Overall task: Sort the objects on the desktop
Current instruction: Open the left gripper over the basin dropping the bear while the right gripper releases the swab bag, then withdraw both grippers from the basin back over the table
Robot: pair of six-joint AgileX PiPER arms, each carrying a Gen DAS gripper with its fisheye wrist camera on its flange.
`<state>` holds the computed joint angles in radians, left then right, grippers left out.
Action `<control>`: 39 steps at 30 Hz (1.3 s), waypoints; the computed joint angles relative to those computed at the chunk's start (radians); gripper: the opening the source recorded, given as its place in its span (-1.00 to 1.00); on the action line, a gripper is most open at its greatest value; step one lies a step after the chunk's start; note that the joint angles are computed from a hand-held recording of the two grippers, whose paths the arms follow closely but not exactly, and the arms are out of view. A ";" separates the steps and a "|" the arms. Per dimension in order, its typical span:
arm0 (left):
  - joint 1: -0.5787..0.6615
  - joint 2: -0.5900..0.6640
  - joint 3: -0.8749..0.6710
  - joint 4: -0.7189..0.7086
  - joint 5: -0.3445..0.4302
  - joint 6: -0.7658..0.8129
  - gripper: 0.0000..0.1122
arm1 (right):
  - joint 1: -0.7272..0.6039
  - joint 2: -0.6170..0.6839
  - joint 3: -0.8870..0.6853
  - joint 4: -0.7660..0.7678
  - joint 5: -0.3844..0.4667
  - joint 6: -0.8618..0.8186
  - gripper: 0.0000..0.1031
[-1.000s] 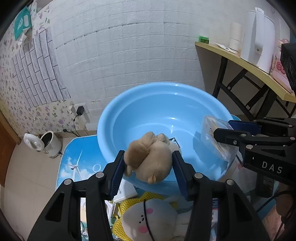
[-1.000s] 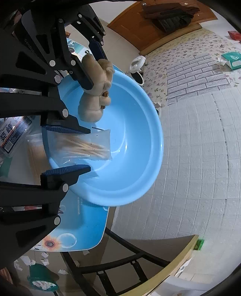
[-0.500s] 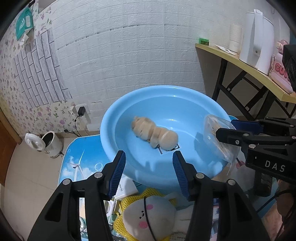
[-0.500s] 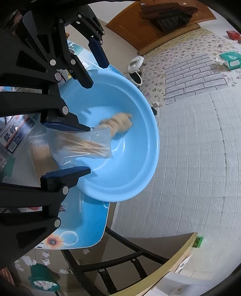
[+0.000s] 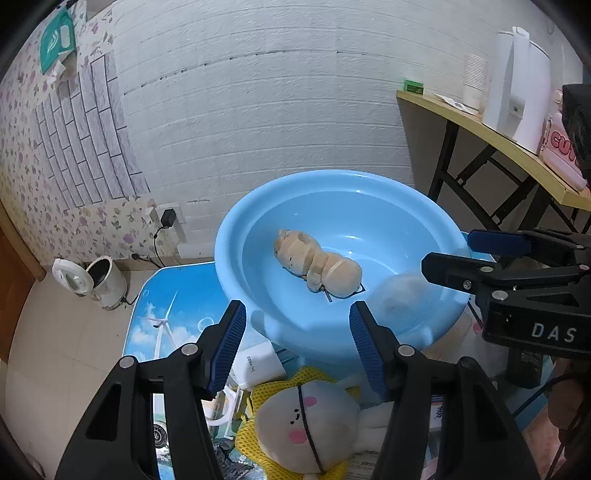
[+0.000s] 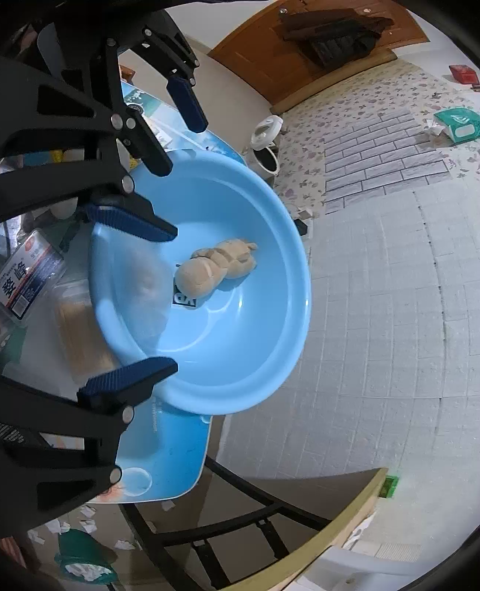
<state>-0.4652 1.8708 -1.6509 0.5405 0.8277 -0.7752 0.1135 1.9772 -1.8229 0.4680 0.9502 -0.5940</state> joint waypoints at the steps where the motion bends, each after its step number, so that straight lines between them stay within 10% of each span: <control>1: 0.002 -0.001 0.003 -0.002 -0.003 0.000 0.04 | 0.002 -0.002 0.000 -0.003 -0.002 0.000 0.24; 9: 0.001 -0.028 0.049 0.054 0.001 -0.066 0.48 | -0.067 -0.019 0.071 0.202 0.015 -0.167 0.31; 13: 0.005 -0.058 0.091 0.084 0.004 -0.108 0.64 | -0.097 -0.114 0.246 0.342 -0.124 -0.332 0.64; 39: -0.132 -0.407 0.551 0.362 -0.020 -0.483 0.83 | -0.182 -0.553 0.779 0.531 -0.369 -0.571 0.91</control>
